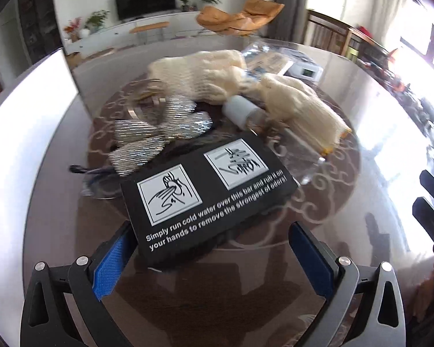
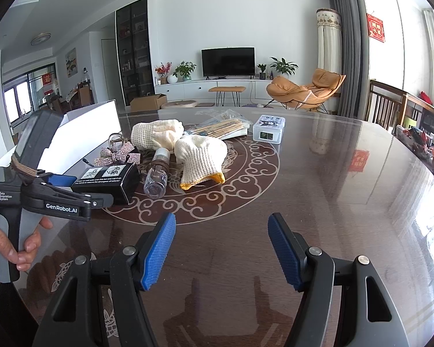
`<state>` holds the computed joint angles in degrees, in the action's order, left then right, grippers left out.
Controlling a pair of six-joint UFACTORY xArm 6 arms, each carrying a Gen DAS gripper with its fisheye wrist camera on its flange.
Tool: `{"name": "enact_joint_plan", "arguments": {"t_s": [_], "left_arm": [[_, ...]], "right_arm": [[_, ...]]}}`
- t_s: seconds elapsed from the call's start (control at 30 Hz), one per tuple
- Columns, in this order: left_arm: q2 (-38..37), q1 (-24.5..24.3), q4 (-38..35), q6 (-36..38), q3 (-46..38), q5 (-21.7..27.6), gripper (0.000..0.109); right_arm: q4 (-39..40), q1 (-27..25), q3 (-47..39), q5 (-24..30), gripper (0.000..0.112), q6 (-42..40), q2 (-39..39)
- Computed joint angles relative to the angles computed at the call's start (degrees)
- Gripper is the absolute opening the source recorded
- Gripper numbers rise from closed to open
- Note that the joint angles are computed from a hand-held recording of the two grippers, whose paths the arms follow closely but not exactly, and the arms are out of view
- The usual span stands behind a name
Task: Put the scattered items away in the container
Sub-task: 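Move the left tool forward toward the black soap-bar box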
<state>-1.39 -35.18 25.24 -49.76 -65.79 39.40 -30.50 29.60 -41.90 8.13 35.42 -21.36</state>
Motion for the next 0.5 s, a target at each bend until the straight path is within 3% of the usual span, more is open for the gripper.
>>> {"name": "enact_joint_plan", "arguments": {"t_s": [0.07, 0.13, 0.23, 0.33, 0.5], "left_arm": [[-1.33, -0.36, -7.79, 9.77, 2.34, -6.18, 0.103], [-3.69, -0.60, -9.75, 12.00, 5.25, -9.44, 0.103], [-5.33, 0.49, -5.99, 7.23, 6.18, -7.06, 0.103], [-4.85, 2.46, -7.00, 7.54, 5.48, -5.33, 0.103], [-1.42, 2.59, -14.96, 21.06, 2.33, -6.96, 0.103]], "right_arm": [[0.56, 0.00, 0.13, -0.15, 0.068, -0.49, -0.04], [1.11, 0.05, 0.29, -0.26, 0.068, -0.93, -0.18], [1.76, 0.07, 0.47, -0.43, 0.068, -1.38, -0.33], [2.32, 0.08, 0.55, -0.48, 0.068, -1.88, -0.43], [2.02, 0.03, 0.52, -0.32, 0.068, -1.52, -0.48]]}}
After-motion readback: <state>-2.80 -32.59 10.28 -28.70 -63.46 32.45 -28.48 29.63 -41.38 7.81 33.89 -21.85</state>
